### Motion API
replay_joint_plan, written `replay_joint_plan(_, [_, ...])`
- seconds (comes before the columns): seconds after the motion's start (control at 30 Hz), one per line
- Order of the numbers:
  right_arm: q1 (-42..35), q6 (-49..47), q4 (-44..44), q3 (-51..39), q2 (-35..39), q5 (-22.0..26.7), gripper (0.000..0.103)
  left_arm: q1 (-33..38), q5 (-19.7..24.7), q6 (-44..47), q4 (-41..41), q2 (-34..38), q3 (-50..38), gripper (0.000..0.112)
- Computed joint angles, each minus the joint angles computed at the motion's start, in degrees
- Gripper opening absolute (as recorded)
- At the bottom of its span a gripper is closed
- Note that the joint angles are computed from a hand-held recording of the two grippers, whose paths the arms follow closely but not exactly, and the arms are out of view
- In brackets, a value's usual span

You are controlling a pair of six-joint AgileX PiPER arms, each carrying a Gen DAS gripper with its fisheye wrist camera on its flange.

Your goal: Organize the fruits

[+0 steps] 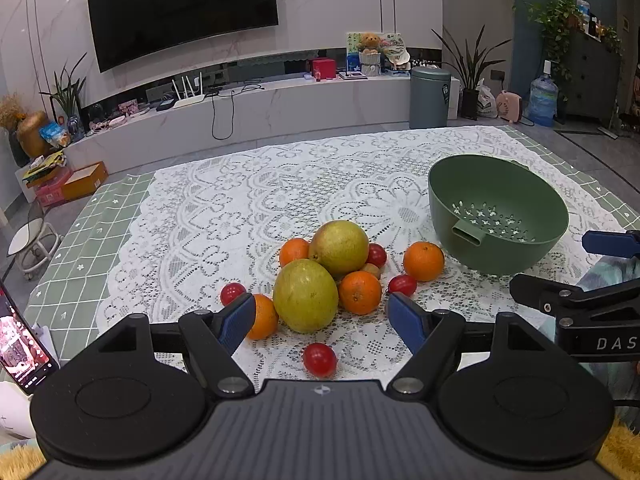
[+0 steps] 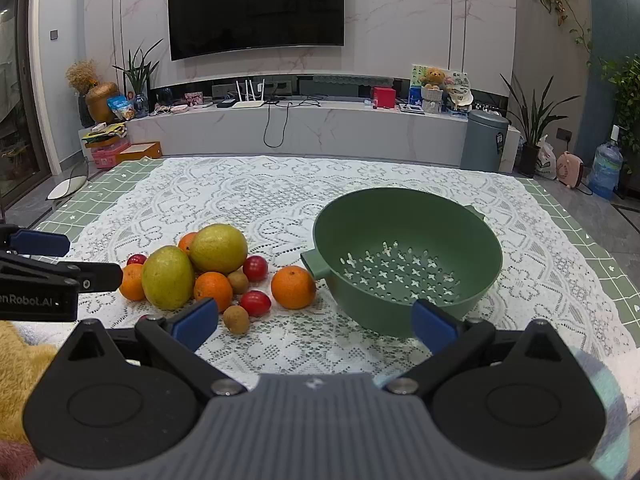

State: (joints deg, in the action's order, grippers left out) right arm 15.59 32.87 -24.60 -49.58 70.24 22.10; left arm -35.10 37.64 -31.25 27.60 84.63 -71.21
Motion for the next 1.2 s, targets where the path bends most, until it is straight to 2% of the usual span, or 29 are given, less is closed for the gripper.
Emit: replay_joint_plan(1.2, [1.61,2.50,-3.22,-1.45,1.24,3.08,0.099,-0.56,-0.58,0.61,-0.52,-0.65,0.72,0.088])
